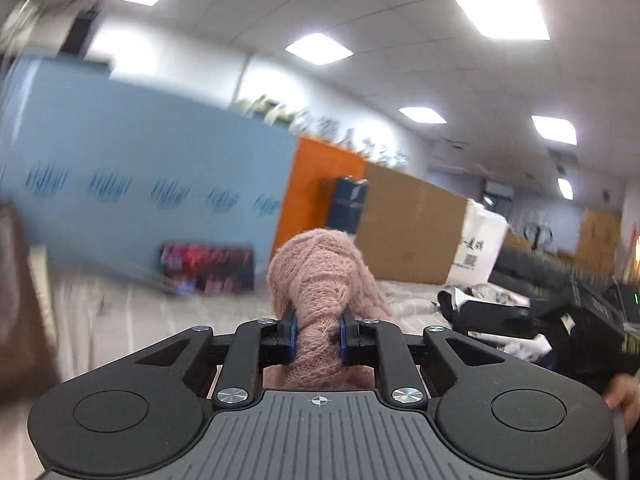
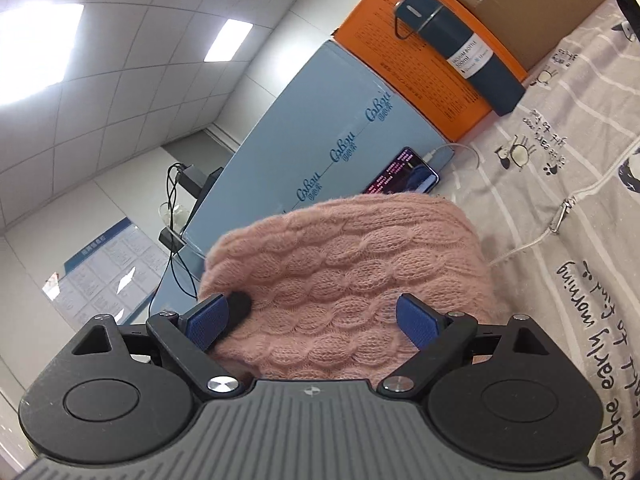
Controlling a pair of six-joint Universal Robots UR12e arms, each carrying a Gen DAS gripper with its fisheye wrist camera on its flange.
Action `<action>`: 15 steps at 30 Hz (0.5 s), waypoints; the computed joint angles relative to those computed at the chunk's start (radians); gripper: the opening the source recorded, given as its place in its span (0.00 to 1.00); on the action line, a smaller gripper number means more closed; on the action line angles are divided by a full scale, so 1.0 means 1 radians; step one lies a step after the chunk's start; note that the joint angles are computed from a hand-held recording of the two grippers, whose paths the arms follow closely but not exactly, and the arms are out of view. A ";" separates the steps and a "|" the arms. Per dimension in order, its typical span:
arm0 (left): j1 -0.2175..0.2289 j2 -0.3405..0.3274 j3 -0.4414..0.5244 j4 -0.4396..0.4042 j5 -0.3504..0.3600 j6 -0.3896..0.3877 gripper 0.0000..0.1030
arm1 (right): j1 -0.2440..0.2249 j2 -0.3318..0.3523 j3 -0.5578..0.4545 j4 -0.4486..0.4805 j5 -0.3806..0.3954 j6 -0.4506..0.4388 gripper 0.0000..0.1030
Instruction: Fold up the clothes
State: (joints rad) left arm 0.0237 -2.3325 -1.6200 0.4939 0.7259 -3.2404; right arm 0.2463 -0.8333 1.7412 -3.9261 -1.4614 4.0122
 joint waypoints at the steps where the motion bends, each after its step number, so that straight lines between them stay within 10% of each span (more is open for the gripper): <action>1: 0.006 0.001 -0.005 -0.023 0.010 -0.037 0.17 | 0.000 -0.002 -0.001 0.007 0.002 -0.004 0.89; 5: 0.028 0.011 -0.024 -0.113 0.048 -0.143 0.17 | -0.005 -0.003 -0.013 0.032 0.032 -0.031 0.89; 9: 0.006 0.045 -0.054 -0.168 0.161 0.007 0.25 | -0.007 -0.004 -0.028 0.067 0.056 -0.074 0.89; 15: -0.003 0.053 -0.053 -0.107 0.233 -0.053 0.82 | -0.006 -0.011 -0.050 0.179 0.033 -0.116 0.89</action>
